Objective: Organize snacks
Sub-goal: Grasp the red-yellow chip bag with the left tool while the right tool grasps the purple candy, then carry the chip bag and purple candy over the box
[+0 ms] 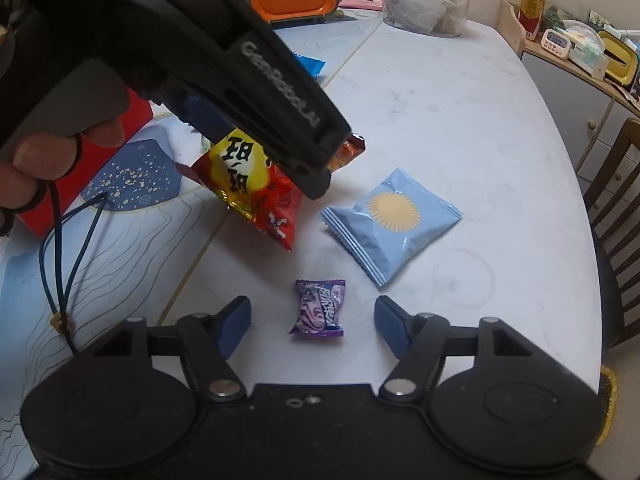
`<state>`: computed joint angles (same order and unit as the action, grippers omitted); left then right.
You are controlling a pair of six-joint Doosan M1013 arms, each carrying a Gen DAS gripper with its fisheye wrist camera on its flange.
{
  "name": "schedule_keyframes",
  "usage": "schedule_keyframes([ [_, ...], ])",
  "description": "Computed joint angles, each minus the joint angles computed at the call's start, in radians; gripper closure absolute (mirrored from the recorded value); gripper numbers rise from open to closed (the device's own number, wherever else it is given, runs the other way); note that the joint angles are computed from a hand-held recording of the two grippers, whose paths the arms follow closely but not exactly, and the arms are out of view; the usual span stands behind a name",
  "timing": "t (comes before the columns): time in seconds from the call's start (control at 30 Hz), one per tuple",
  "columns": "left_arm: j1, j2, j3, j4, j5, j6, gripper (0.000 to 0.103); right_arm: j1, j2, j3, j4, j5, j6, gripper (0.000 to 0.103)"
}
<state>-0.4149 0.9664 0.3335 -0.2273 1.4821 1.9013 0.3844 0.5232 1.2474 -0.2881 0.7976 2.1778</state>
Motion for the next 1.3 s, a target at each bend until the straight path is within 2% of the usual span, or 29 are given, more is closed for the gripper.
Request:
schedule_keyframes([
  [0.17,-0.002,-0.014,0.03,0.014,-0.029,-0.001,0.031,0.01,0.007,-0.009,-0.052,0.014,0.023,0.053],
  [0.33,-0.006,-0.052,0.103,0.033,-0.091,0.014,0.043,0.014,0.008,-0.01,-0.065,0.01,0.027,0.066],
  [0.5,-0.005,-0.084,0.162,0.038,-0.139,0.007,0.051,0.017,0.009,-0.014,-0.08,0.019,0.053,0.082],
  [0.93,0.031,-0.177,0.294,-0.033,-0.203,-0.001,0.055,0.031,-0.034,0.011,-0.106,0.009,0.164,0.085],
  [1.3,0.087,-0.255,0.376,-0.104,-0.227,0.009,0.055,0.063,-0.067,-0.009,-0.156,-0.001,0.231,0.085],
])
